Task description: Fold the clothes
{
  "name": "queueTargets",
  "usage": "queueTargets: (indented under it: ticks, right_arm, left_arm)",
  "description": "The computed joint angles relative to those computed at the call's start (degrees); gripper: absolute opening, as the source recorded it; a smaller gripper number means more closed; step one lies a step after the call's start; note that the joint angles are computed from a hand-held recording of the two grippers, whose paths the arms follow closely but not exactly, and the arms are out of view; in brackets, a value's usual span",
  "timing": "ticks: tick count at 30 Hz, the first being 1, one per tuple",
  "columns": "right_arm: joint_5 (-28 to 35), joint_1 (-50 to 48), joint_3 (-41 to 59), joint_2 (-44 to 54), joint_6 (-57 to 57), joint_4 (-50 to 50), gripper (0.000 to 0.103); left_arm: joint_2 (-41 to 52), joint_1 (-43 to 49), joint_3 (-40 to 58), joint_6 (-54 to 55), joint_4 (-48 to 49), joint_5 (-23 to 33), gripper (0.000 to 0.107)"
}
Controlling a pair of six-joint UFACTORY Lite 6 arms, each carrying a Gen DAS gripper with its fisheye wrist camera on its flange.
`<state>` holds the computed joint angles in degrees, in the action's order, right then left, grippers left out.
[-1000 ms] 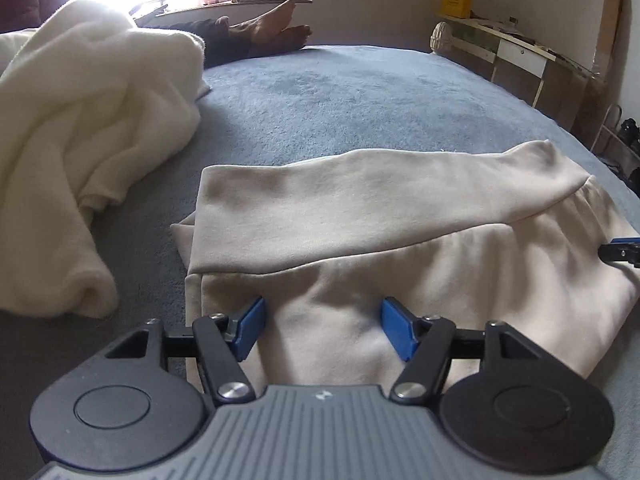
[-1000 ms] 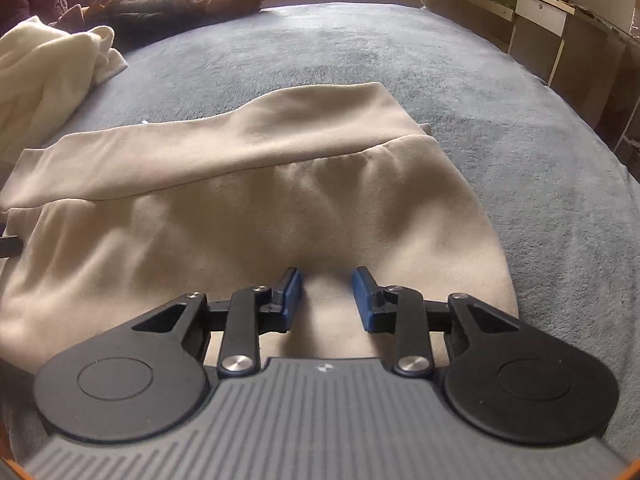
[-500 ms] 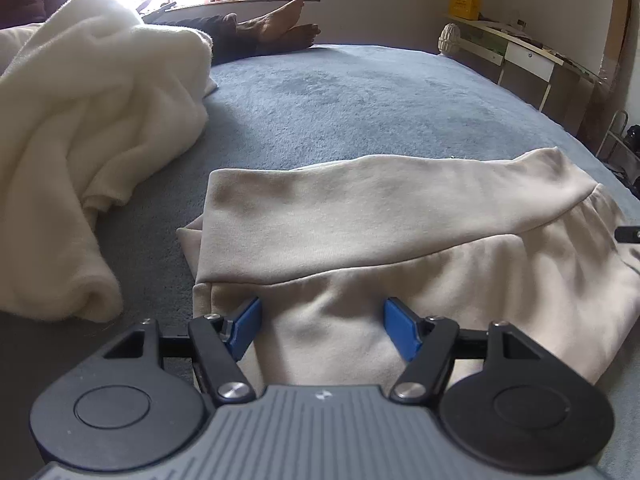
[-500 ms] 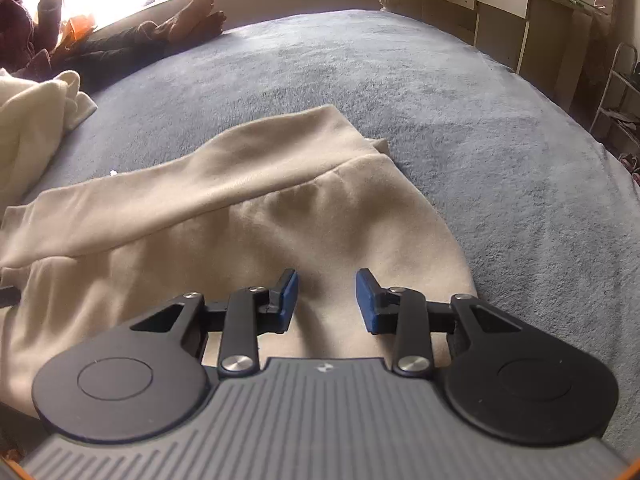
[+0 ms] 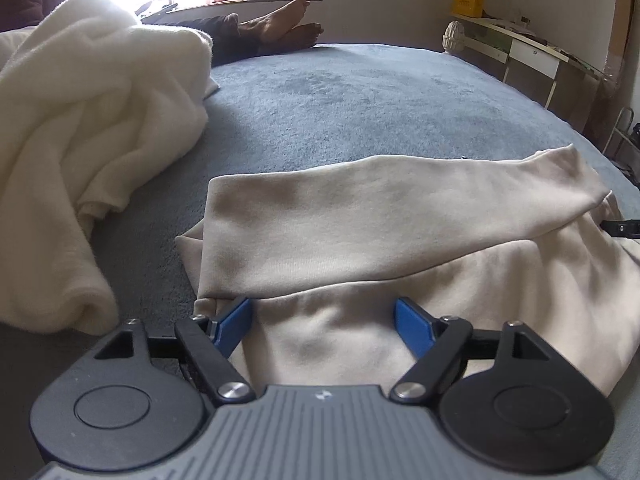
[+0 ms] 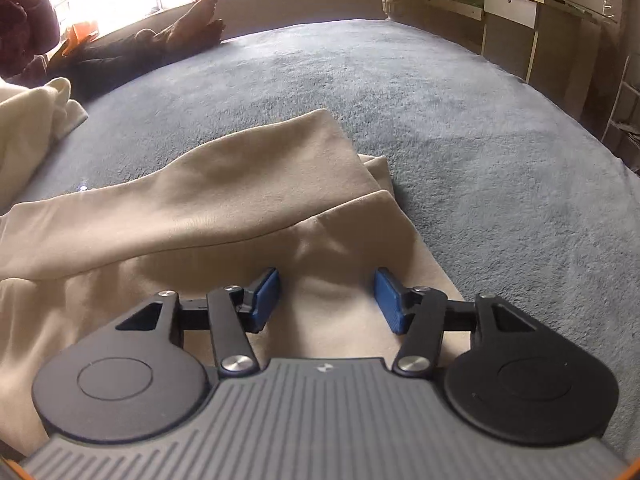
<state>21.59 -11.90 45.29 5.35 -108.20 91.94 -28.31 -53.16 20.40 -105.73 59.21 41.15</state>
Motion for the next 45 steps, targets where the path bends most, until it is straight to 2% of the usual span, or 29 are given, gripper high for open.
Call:
queueTargets:
  ticks: [5,9,11,13,17,20,22,24,26,29,33,35,40,42,45]
  right_arm:
    - [0.16,0.14,-1.80,-0.19,-6.95,7.93,0.059]
    - [1.50,-0.73,-3.25,-4.57,-4.53,6.61,0.061]
    - [3.40,-1.69,-3.97,-6.81,-5.14,7.62,0.061]
    - [5.94,-2.50,-4.50,-8.56,-7.47,10.57,0.061]
    - [6.63,-1.03,-1.04,-7.08,-5.34,10.99,0.059]
    - [5.89,1.19,1.28,-5.65,-7.71,13.17,0.046]
    - [4.52,3.08,3.04,-4.07,-9.05,15.22,0.031]
    - [3.62,4.84,5.34,-0.66,-11.75,18.54,0.025]
    - [0.57,6.72,7.62,4.59,-14.80,21.10,0.023]
    - [-3.95,9.05,11.29,11.44,-17.35,23.46,0.021]
    - [-3.39,9.04,13.06,8.86,-4.81,14.35,0.018]
    - [-1.66,8.73,14.79,9.66,-3.66,14.53,0.018]
    - [-5.96,10.33,26.50,22.80,7.90,4.55,0.014]
    - [-7.17,11.21,27.05,23.05,6.35,4.80,0.014]
    - [-9.16,12.28,26.76,19.93,17.16,-6.21,0.015]
  left_arm:
    - [0.14,1.30,1.86,3.43,-2.88,0.05,0.082]
    - [-2.53,-5.56,2.28,-2.52,-0.24,8.24,0.082]
    - [-4.12,-8.26,2.27,-4.38,1.89,10.63,0.091]
    - [-3.81,-6.77,3.35,-3.36,2.76,8.44,0.093]
    - [1.03,-1.97,6.54,-3.43,5.19,2.99,0.097]
    - [5.14,1.58,8.10,-6.42,8.89,-0.95,0.102]
    - [7.96,4.37,8.88,-7.89,10.92,-4.45,0.103]
    - [11.57,6.85,9.40,-10.57,13.56,-7.44,0.103]
    - [14.70,8.67,9.23,-14.56,17.81,-9.46,0.103]
    - [16.24,8.94,8.06,-19.90,24.18,-9.52,0.103]
    - [15.64,9.60,7.35,-21.10,25.45,-10.24,0.103]
    - [15.55,9.55,7.32,-21.19,25.48,-10.10,0.103]
    - [16.60,9.47,8.33,-21.38,24.93,-9.73,0.103]
    - [17.14,9.32,9.38,-19.86,22.85,-9.14,0.103]
    - [16.10,7.70,9.83,-19.79,21.97,-5.94,0.103]
